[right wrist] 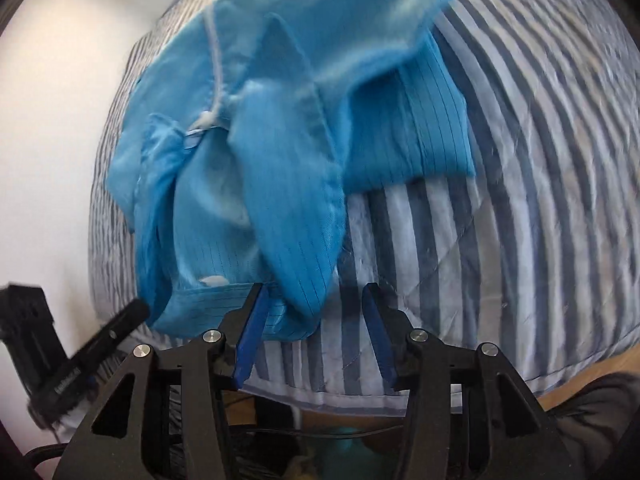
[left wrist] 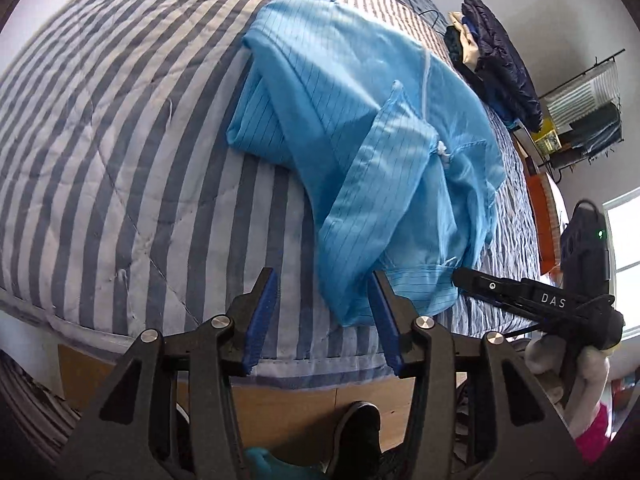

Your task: Fold large clothes

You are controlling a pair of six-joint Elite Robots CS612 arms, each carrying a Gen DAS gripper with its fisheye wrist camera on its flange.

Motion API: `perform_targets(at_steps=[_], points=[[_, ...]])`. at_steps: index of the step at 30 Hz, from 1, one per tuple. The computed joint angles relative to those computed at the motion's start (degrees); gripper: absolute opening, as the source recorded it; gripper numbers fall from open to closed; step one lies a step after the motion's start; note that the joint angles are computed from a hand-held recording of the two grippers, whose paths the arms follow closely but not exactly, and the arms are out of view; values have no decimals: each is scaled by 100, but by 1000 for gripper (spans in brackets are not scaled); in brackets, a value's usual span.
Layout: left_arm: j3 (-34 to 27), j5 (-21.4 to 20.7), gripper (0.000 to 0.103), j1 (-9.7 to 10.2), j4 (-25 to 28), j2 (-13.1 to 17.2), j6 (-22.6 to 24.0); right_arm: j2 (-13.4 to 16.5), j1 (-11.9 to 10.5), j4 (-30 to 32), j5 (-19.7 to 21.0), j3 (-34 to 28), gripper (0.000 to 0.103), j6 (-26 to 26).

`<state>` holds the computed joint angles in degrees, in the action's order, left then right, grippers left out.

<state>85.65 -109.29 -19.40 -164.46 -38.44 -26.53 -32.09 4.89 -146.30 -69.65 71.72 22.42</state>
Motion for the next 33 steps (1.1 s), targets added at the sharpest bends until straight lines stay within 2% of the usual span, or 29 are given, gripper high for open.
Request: perform_targets(at_steps=[1,2,3,4,5,6,10,13,15,19,22,23,24,25,26,27,31,33], points=[[-21,-19,48,3,27,27,-55,-13,-21,-84,72,62,47,86],[-53,-78,48,10,74,62,-88,-36,-34,-163,75,123,38,119],[-73,-134,42,15,63,93,-112,-53,-41,-178,109,144,27,100],[-93,-178,32,15,12,121,-119,-64,-65,-146,279,151,6,22],[-119,-195,4,6,15,138,-57,-89,-86,-77,358,154,5,-58],[-132,-188,3,2,1,148,-34,-131,-69,-82,276,162,4,-133],[62,146,2,-46,-784,44,-114,-438,-24,-396,-254,424,1,-800],[220,504,2,-111,-1161,-37,111,-577,18,-596,-598,584,1,-1207],[236,702,2,-166,-1089,-38,377,-613,94,-566,-924,622,1,-1560],[189,1047,1,-263,-882,46,746,-446,240,-342,-1560,453,1,-1960],[233,1187,2,-315,-849,34,1006,-465,232,-144,-1463,457,1,-2047],[283,1184,2,-308,-928,0,1051,-514,191,59,-1171,459,1,-2172],[306,1147,2,-300,-967,-19,1038,-577,164,23,-1061,512,1,-2244],[342,1011,5,-261,-985,-63,963,-623,144,-39,-1004,559,1,-2229],[382,964,15,-235,-973,-119,873,-664,111,-89,-948,606,1,-2207],[418,952,20,-220,-1041,-146,831,-685,78,-138,-869,624,1,-2155],[642,1015,20,-221,-1404,-349,970,-642,40,-101,-762,571,2,-2004],[639,839,20,-221,-1547,-374,1013,-565,16,-48,-648,527,2,-1909]])
